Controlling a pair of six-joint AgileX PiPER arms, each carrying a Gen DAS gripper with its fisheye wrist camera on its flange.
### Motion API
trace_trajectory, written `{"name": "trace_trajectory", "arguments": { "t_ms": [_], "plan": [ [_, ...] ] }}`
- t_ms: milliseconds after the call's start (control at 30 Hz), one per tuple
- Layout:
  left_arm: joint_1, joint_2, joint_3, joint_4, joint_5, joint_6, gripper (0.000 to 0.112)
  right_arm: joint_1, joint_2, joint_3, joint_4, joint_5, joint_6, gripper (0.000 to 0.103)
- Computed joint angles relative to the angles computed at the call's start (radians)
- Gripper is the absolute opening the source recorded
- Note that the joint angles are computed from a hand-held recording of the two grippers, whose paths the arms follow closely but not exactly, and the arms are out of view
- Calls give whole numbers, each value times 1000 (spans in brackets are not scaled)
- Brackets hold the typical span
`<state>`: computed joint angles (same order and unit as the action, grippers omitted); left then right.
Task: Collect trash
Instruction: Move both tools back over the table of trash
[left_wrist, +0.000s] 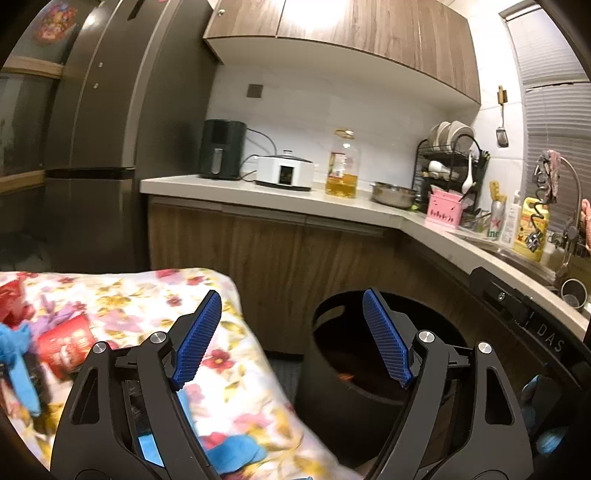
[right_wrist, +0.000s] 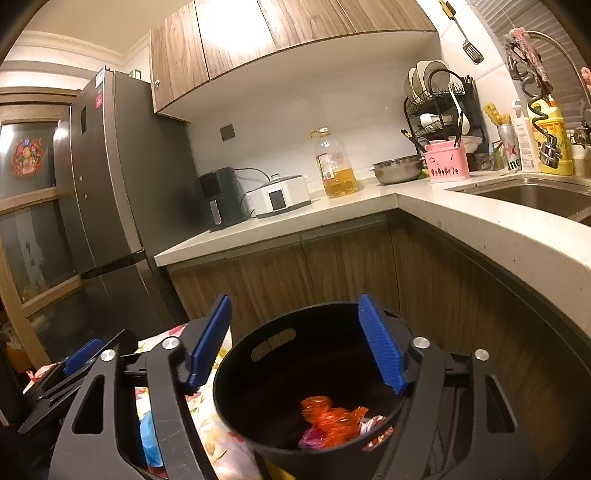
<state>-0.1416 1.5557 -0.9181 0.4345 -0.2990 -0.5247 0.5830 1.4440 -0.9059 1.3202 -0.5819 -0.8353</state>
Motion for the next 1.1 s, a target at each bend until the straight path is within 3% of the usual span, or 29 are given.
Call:
{"name": "trace_trajectory", "arguments": {
  "t_ms": [233,367,800,1100],
  "plan": [
    [81,-93,136,-49,-24,76,79,103,-20,31,61,-68,-18,85],
    [149,-139,208,-40,-54,73,79,156,-26,48,68,-85,-4,85],
    [464,-228,356,307,-154,-198,79,347,69,10,101,-170,12,85],
    [555,-207,351,429,-202,-291,79,411,144,-41,127,-194,-5,85]
  ]
}}
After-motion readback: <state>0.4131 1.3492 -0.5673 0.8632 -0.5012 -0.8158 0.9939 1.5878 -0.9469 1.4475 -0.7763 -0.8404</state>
